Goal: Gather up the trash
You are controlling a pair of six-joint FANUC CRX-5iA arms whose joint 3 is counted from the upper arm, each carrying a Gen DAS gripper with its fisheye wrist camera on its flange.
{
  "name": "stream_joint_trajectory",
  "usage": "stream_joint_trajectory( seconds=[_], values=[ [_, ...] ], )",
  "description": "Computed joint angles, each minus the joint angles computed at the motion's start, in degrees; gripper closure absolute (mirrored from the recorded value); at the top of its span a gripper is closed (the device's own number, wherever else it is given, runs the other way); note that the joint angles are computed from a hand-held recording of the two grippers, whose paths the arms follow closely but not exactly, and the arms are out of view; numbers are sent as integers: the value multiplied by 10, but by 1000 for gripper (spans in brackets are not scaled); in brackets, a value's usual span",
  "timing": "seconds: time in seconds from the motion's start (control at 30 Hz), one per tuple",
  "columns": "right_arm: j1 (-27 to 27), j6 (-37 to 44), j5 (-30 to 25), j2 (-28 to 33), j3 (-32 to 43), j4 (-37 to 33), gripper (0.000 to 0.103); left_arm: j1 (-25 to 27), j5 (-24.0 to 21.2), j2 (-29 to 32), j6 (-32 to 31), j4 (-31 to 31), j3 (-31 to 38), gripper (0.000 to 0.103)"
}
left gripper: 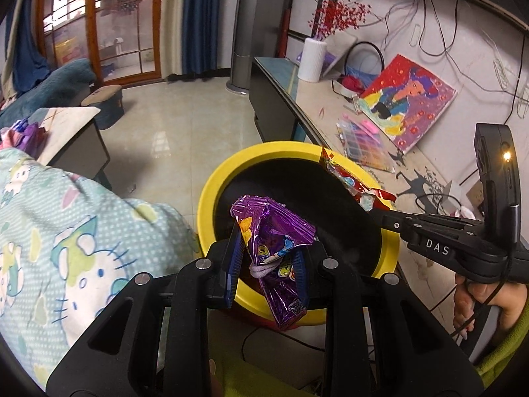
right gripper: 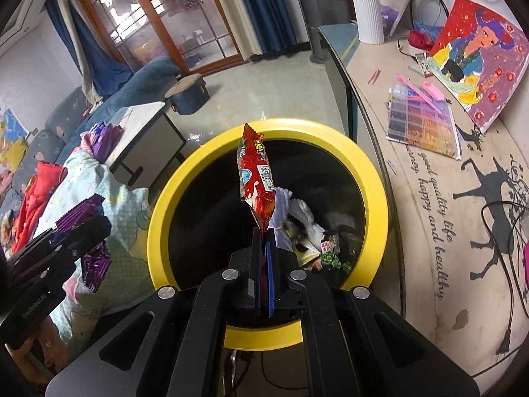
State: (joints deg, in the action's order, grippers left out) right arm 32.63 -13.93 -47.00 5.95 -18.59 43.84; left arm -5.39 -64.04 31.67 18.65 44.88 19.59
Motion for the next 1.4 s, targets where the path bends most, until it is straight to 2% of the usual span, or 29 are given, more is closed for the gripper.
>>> stream_joint_trajectory(
  seconds=[0.5, 0.57, 0.67, 0.73, 0.8, 0.87, 0.93, 1.17, 1.23, 1.4],
  values=[
    [-6, -16, 16, -9, -18, -19, 99, -23, -12, 31, 31, -37, 44, 82],
    [-5, -17, 14, -10, -17, -20, 96, -24, -13, 35, 38, -40, 50, 76],
    [-4, -24, 9, -13, -20, -15, 85, -25, -16, 41, 49, -42, 62, 64],
    [-2, -27, 2, -15, -21, -13, 78, -26, -18, 42, 53, -41, 65, 61],
    [-1, -29, -1, -18, -23, -8, 75, -25, -20, 43, 57, -39, 67, 52],
    [3, -29, -10, -20, -22, -2, 69, -22, -20, 43, 65, -37, 71, 38],
    [6, -31, -14, -22, -24, 11, 63, -19, -23, 45, 75, -36, 78, 34],
    [27, -25, -53, -20, -11, 57, 39, -2, -17, 35, 81, -22, 77, 11],
    [35, -26, -70, -16, -5, 78, 28, 5, -18, 33, 81, -14, 76, 11],
    [51, -8, -94, -1, 18, 100, 18, 22, -11, 26, 88, -6, 72, 11]
  ],
)
